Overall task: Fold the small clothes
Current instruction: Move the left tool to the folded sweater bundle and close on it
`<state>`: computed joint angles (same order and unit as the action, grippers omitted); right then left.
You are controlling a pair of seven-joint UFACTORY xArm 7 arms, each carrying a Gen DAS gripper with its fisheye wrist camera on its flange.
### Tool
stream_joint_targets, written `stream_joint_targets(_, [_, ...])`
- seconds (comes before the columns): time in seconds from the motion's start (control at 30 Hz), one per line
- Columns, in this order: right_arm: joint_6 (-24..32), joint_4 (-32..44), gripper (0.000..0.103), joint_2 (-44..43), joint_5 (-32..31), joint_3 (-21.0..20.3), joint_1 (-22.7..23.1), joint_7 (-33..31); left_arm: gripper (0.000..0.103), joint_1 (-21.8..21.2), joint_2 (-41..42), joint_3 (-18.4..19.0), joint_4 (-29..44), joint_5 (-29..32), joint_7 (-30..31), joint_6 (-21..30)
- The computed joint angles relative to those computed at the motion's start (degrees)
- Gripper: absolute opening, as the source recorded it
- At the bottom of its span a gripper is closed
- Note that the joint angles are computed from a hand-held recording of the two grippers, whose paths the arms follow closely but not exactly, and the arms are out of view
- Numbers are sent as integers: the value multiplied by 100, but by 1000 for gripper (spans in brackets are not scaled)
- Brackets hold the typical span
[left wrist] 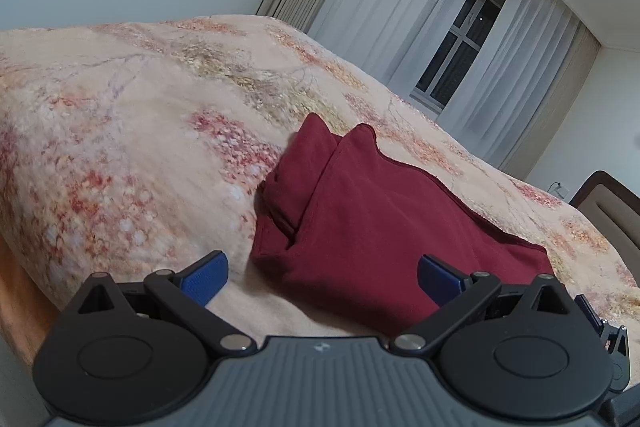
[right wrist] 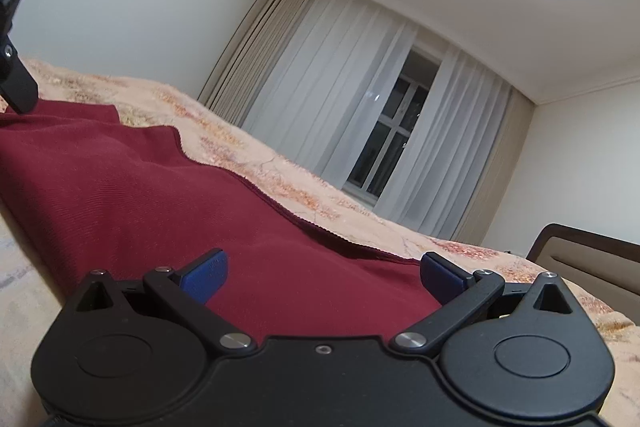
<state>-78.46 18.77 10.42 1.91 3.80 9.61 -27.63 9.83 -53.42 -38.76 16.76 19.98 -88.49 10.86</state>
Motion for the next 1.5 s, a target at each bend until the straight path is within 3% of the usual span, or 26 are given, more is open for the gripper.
stream_joint_targets(0.23, [-599, -80, 102, 291, -276, -59, -104, 110, 103, -118, 48, 6, -78, -133, -147, -218])
stream_joint_targets(0.37, [-715, -183, 102, 327, -834, -180, -307, 254, 103, -145, 163, -132, 50, -53, -15, -121])
stream_joint_targets(0.47, [-1035, -207, 102, 524, -894, -163, -361, 276, 103, -154, 198, -206, 82, -57, -64, -162])
stream_joint_targets(0.73, [-1203, -225, 102, 635, -847, -131, -375, 383, 103, -145, 104, -260, -21, -161, -246, -321])
stream_joint_targets(1.27, [-1170, -253, 102, 577, -864, -137, -378, 424, 102, 602, 76, -611, -193, -629, -743, -1111])
stream_joint_targets(1.43, [-1182, -250, 102, 586, -861, -137, -375, 425, 92, 868, -93, -917, -93, -759, -976, -881])
stream_joint_targets(1.5, [-1180, -251, 102, 581, -863, -138, -375, 427, 80, 933, -162, -1014, -35, -686, -1031, -699])
